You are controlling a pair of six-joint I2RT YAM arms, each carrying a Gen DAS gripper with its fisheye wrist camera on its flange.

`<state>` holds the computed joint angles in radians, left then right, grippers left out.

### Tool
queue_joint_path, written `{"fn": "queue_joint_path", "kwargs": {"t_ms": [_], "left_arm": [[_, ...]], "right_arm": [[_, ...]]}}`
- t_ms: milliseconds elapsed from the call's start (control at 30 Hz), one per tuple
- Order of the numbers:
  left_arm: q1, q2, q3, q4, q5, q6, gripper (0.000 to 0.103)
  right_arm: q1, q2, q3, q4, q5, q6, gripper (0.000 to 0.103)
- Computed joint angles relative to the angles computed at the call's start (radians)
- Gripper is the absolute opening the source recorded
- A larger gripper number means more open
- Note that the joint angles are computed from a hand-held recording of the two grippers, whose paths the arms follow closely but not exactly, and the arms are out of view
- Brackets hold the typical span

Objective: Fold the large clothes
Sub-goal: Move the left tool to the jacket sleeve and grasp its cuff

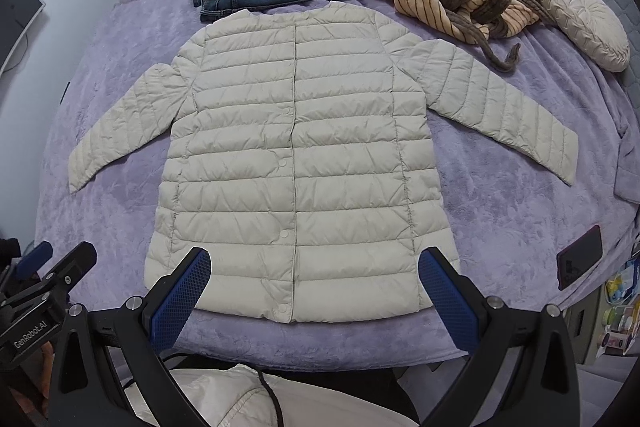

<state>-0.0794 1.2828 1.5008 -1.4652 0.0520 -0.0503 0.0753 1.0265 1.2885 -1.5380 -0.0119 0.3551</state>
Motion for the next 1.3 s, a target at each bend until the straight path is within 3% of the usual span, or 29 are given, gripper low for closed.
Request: {"fn": "queue_joint_path", "kwargs": {"t_ms": [267, 433, 600, 800, 1033, 1300], "left_arm": [[0.314, 0.086, -0.059, 0.096, 0.075, 0.161, 0.103], [0.490, 0.208, -0.063, 0.186, 0.129, 0.247, 0.103], [0.611, 0.375, -0.016, 0.264, 0.195, 0.268, 0.103], [0.683, 0.589, 0.088, 0.369, 0.294, 0.236, 0.103], [0.722, 0.884, 0.266, 0.448, 0.509, 0.114, 0.103], [0.713, 1.039, 0.362, 0.584, 0.560, -0.055, 0.103]], "right_arm": [[0.176, 0.069, -0.019, 0.100, 0.002, 0.147, 0.103], [0.275, 0.222, -0.009, 0.166, -0.028, 0.226, 0.103], [0.352, 0.414, 0.048, 0.236, -0.030, 0.271, 0.103], [0.417, 0.632, 0.183, 0.302, -0.019, 0.274, 0.103], [0.427, 0.872, 0.394, 0.352, 0.001, 0.227, 0.103], [0.380, 1.133, 0.682, 0.398, -0.013, 0.154, 0.103]]}}
